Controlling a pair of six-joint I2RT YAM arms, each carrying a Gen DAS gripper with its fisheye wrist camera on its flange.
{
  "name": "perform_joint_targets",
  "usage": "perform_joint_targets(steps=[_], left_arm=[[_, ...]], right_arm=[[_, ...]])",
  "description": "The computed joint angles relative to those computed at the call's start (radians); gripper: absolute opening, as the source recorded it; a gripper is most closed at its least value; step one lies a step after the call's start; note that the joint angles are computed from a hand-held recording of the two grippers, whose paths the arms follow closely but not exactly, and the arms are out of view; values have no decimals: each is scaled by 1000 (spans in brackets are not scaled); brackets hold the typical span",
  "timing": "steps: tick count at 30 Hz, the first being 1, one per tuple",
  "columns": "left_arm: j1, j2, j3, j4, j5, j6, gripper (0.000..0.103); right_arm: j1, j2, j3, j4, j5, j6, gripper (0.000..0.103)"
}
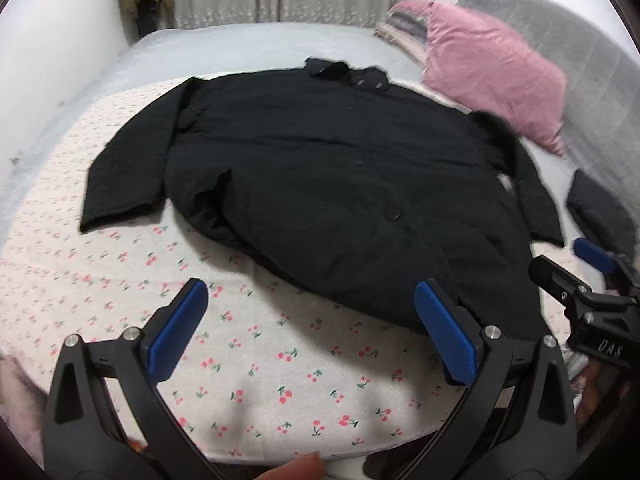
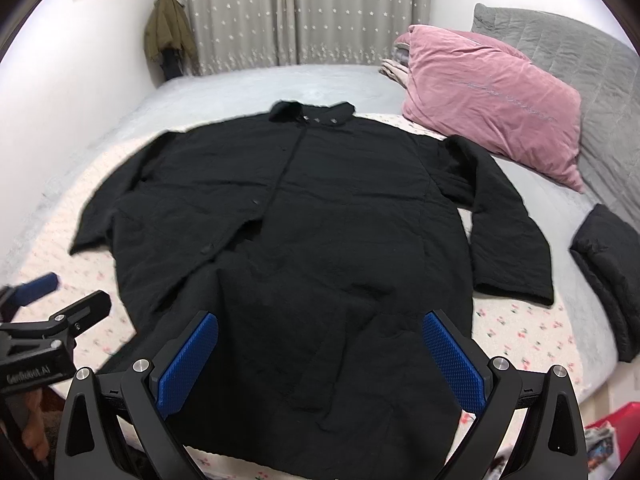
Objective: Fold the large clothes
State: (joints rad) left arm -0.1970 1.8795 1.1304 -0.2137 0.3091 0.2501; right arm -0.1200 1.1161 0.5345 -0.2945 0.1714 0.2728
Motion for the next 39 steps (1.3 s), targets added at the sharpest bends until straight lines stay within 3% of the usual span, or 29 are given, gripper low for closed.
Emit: perform_joint_targets(steps=[3, 8, 13, 17, 24, 26, 30, 32, 33, 36, 37, 39], left_arm=[[59, 47, 73, -60, 90, 75, 103], [183, 240, 327, -288, 214, 128, 103], [251, 353, 393, -247, 234, 140, 103], [248, 516, 557, -318, 282, 90, 102], [170, 731, 764, -329, 296, -54, 82], [140, 706, 697, -213, 275, -90, 82], [93, 718, 702, -178, 288, -137, 58], [73, 715, 678, -124, 277, -187, 52], [71, 717, 670, -105, 273, -199, 46], [75, 721, 681, -137, 257, -196, 12], [83, 720, 688, -159, 267, -196, 9], [105, 685, 676, -208, 274, -180, 7]], right_arm=[[-104, -48, -32, 32, -130, -41, 103], [-323, -41, -35, 11, -341, -132, 103], [-558, 42, -60, -12, -583, -261, 103], [-686, 177, -82, 31, -628, -342, 103], [-902, 545, -7, 101, -728, -439, 102], [-946, 616, 9, 126, -748, -455, 100], [-968, 685, 31, 161, -786, -460, 99], [-946, 693, 34, 177, -795, -440, 96], [-932, 695, 32, 180, -803, -433, 91], [-921, 712, 24, 159, -858, -452, 58], [-914, 717, 19, 167, -851, -446, 38], [-918, 739, 38, 129, -884, -461, 14]])
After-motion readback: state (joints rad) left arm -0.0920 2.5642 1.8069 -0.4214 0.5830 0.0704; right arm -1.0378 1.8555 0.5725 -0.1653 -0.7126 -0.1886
